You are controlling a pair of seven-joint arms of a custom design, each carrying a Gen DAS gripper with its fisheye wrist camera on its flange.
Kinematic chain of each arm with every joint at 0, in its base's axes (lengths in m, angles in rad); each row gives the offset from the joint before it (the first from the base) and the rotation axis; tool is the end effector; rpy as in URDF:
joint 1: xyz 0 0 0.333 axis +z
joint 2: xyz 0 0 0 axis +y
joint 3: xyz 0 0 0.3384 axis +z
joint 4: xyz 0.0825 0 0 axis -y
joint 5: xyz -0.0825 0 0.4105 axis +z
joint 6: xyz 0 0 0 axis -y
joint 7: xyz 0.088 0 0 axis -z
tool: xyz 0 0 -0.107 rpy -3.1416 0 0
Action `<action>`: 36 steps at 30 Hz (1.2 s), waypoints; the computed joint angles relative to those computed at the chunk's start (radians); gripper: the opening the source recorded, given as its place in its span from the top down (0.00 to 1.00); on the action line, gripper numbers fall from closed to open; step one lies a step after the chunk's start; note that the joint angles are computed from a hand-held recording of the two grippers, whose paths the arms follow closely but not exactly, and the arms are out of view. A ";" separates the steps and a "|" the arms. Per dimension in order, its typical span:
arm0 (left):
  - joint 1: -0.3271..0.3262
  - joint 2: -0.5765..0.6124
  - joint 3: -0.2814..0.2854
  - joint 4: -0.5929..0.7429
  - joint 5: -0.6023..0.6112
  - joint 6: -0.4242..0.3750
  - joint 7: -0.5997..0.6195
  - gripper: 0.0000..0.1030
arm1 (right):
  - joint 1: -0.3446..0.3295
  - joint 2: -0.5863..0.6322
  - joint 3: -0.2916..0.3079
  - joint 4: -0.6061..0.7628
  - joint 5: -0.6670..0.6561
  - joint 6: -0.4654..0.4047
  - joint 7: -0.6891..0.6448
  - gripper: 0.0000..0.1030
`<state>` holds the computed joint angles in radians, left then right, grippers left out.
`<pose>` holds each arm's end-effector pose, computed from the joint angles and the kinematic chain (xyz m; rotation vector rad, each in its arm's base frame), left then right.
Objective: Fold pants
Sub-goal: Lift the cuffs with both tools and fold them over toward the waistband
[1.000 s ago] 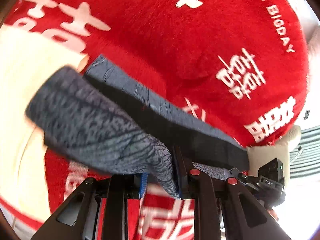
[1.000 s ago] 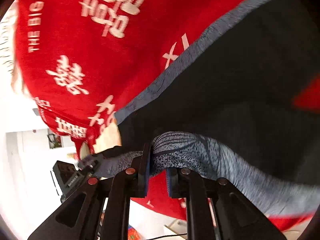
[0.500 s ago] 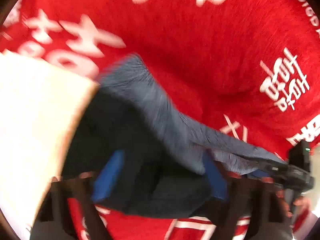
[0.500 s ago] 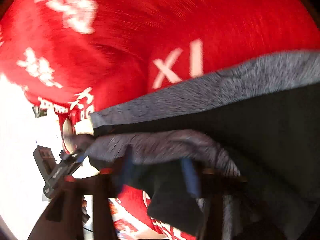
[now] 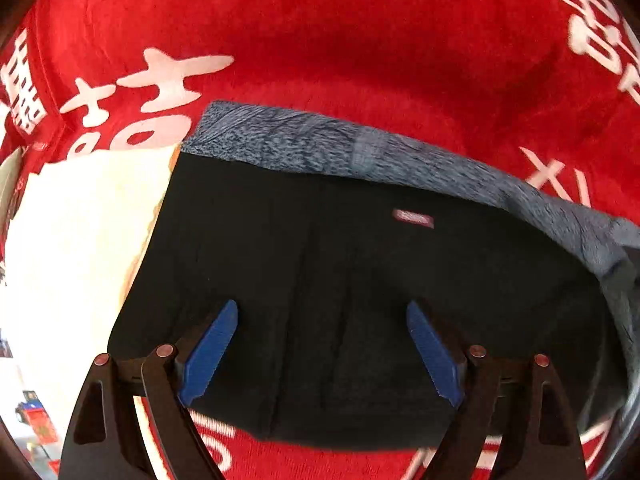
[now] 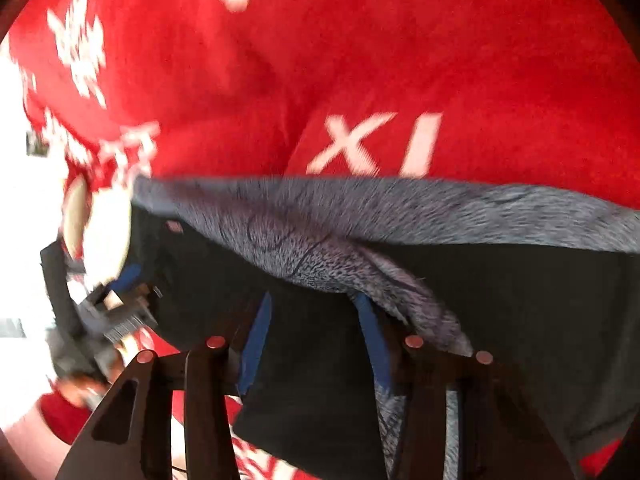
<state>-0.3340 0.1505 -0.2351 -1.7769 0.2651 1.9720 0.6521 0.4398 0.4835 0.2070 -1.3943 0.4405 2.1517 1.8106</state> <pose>0.5508 -0.3239 0.4903 -2.3166 1.7899 -0.0602 0.6151 0.4467 0.4811 -2.0489 1.7159 0.5079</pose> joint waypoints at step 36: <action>-0.274 0.175 -0.121 0.268 -0.294 0.113 0.162 0.16 | 0.000 -1.457 -0.097 -1.443 -0.129 -0.022 0.590 0.32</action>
